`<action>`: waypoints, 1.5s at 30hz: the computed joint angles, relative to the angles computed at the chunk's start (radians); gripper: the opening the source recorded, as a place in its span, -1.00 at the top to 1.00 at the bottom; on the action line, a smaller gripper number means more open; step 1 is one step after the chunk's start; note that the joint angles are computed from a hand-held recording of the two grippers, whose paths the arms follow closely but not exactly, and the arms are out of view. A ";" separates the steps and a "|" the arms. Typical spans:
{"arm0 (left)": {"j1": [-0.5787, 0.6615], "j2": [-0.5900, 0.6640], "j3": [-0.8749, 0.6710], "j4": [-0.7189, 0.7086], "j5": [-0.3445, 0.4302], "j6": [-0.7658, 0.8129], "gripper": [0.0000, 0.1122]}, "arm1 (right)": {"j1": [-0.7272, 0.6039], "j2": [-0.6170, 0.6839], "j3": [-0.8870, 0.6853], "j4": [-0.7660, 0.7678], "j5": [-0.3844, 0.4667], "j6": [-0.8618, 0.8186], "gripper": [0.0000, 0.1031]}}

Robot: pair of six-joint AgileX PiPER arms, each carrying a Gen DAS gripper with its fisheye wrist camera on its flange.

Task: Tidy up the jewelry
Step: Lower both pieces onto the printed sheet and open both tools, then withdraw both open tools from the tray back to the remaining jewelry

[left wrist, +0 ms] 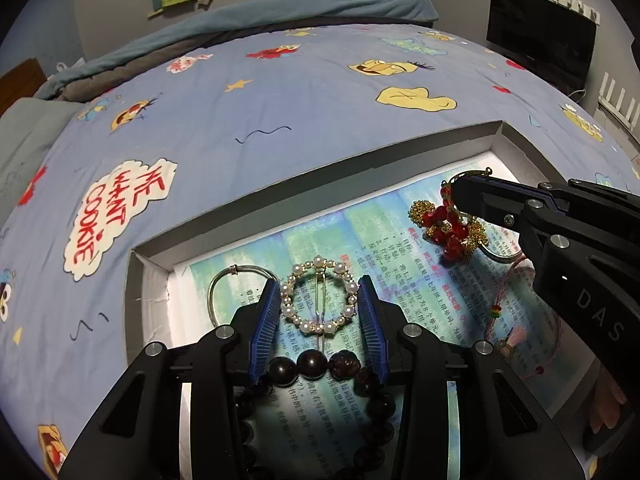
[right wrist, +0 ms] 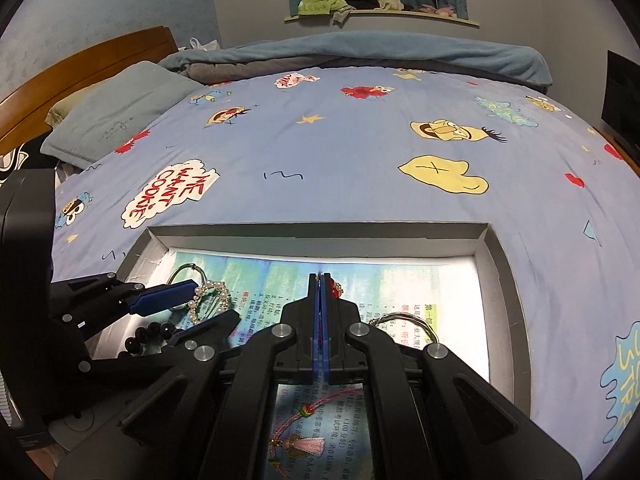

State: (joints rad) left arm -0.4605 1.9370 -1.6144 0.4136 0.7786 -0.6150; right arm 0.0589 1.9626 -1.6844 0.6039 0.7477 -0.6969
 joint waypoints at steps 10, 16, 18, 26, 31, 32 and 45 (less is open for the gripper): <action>0.003 -0.019 0.026 0.009 -0.021 -0.030 0.06 | -0.022 -0.008 0.000 0.029 -0.006 0.021 0.96; -0.004 -0.037 0.045 0.051 -0.032 -0.078 -0.15 | -0.032 -0.024 0.008 0.034 -0.012 0.019 0.61; -0.012 -0.040 0.044 0.078 -0.024 -0.099 -0.22 | -0.038 -0.031 0.010 0.035 -0.012 0.022 0.50; -0.059 -0.096 0.061 0.186 0.026 -0.186 -0.42 | -0.076 -0.096 0.042 0.066 -0.009 0.016 -0.16; -0.084 -0.152 0.084 0.222 0.055 -0.247 -0.59 | -0.104 -0.165 0.083 0.083 -0.005 -0.002 -0.52; -0.088 -0.164 0.091 0.226 0.057 -0.257 -0.60 | -0.109 -0.177 0.090 0.086 -0.004 -0.006 -0.61; -0.246 -0.345 0.151 0.332 0.229 -0.361 -0.66 | -0.235 -0.371 0.188 0.164 0.080 -0.027 -0.89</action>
